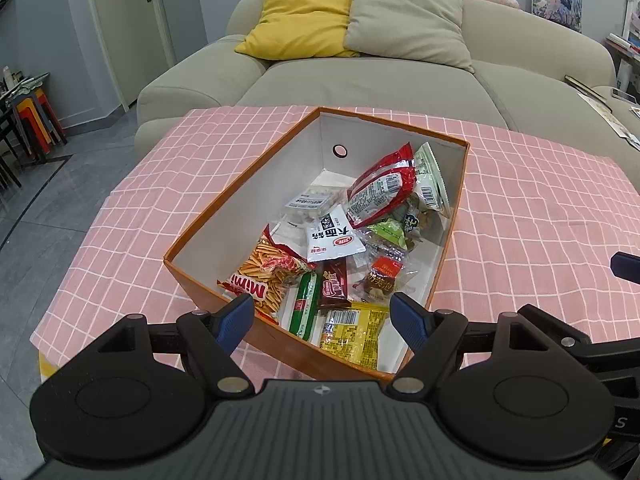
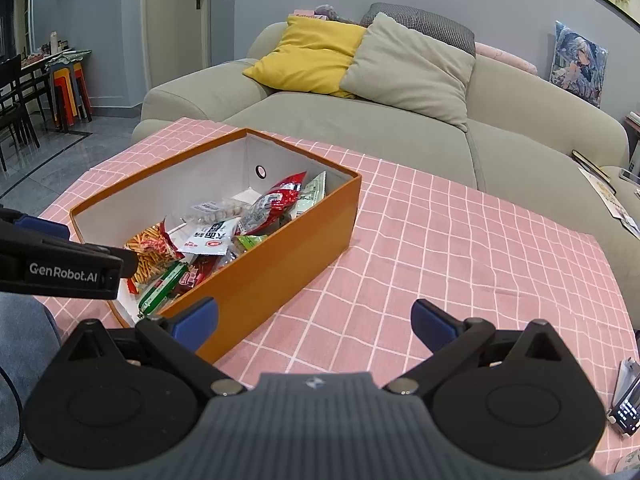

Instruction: Organize snacks

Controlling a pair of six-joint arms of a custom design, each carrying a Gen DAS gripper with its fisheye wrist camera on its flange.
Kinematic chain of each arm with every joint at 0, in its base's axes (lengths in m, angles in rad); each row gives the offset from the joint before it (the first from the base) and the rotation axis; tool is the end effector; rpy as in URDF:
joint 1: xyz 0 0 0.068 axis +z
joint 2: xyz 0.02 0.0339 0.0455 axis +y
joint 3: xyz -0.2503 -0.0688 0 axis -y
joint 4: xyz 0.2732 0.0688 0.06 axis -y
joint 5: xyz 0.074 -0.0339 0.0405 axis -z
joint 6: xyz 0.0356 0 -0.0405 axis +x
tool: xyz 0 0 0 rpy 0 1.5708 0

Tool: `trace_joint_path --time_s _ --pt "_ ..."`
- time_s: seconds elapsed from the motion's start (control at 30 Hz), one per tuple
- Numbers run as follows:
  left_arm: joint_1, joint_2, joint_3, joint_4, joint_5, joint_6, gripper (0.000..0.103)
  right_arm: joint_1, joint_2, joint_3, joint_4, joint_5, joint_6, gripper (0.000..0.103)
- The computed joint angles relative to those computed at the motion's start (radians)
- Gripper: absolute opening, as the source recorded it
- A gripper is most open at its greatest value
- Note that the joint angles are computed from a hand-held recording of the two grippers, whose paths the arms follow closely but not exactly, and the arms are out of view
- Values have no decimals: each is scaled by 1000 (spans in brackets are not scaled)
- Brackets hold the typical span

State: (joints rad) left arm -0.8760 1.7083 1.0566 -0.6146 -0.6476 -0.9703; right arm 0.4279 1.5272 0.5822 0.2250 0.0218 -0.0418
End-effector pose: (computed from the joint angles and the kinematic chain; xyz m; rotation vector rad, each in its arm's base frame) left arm 0.2333 -0.2464 0.1458 -0.2407 2.4333 0.1956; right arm 0.2734 0.1238 0.1050 -0.5234 2.2364 0.1751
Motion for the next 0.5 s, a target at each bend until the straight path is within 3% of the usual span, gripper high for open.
trace_joint_path --time_s 0.5 --pt "-2 -4 3 -16 -5 -5 90 1 -3 0 -5 0 0 99"
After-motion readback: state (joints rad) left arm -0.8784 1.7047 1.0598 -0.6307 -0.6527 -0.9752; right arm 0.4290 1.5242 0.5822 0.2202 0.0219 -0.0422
